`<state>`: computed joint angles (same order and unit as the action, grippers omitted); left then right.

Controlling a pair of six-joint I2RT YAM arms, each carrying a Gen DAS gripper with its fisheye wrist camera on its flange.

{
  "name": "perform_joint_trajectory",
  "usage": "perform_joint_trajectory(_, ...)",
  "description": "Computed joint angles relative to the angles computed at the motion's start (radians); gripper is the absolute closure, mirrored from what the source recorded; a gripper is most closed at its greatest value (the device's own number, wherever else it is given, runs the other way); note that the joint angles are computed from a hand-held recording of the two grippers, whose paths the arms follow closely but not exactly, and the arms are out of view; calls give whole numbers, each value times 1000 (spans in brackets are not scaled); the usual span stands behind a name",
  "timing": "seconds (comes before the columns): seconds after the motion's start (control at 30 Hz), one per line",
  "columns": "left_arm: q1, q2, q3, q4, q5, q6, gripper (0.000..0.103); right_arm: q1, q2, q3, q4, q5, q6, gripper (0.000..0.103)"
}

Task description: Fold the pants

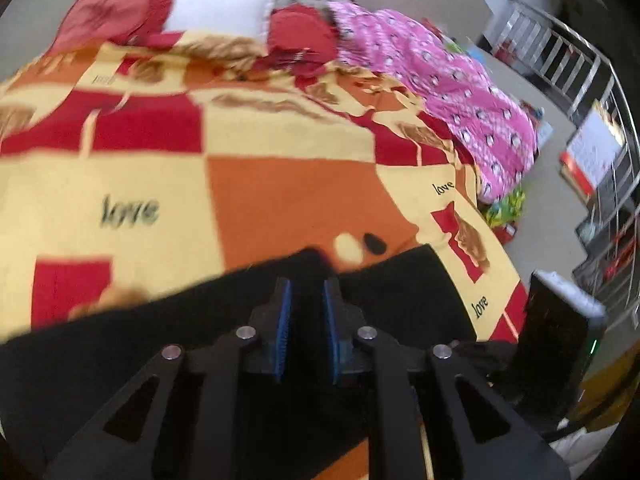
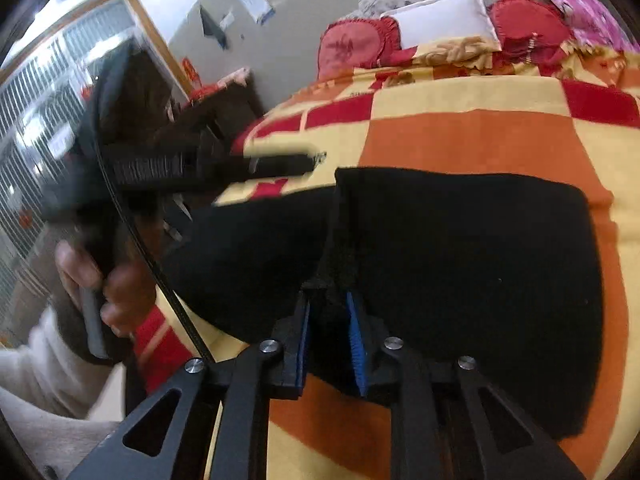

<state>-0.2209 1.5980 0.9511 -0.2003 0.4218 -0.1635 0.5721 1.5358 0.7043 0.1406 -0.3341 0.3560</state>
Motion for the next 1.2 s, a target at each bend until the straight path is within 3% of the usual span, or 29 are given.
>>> perform_joint_trajectory(0.1,2,-54,-71,38,-8,-29,63,-87,-130,-69,11,-90,12,65)
perform_joint_trajectory(0.13,-9,-61,-85,63,-12,-41,53,-104,-190,-93,2,-59,3,62)
perform_joint_trajectory(0.23,-45,-80,-123,113,-21,-79,44,-142,-253,-83,-78,75,-63,62)
perform_joint_trajectory(0.27,-54,-81,-122,108,-25,-84,44,-149,-234,-65,-101,124,-88,63)
perform_joint_trajectory(0.33,-103,-50,-110,109,-74,-93,44,-163,-169,-34,-106,203,-106,74)
perform_joint_trajectory(0.43,-161,24,-69,97,-168,-133,44,-157,-94,-20,-72,233,-92,92)
perform_joint_trajectory(0.53,-214,67,-46,95,-285,-161,55,-160,-8,19,-60,256,-92,100)
perform_joint_trajectory(0.67,-252,34,-77,97,-346,-140,65,-149,-5,31,-86,285,-125,100)
perform_joint_trajectory(0.83,-255,2,-121,122,-350,-155,65,-94,-71,21,-138,366,-132,92)
perform_joint_trajectory(1.2,-273,8,-131,156,-385,-178,65,-42,-101,-30,-141,448,-115,93)
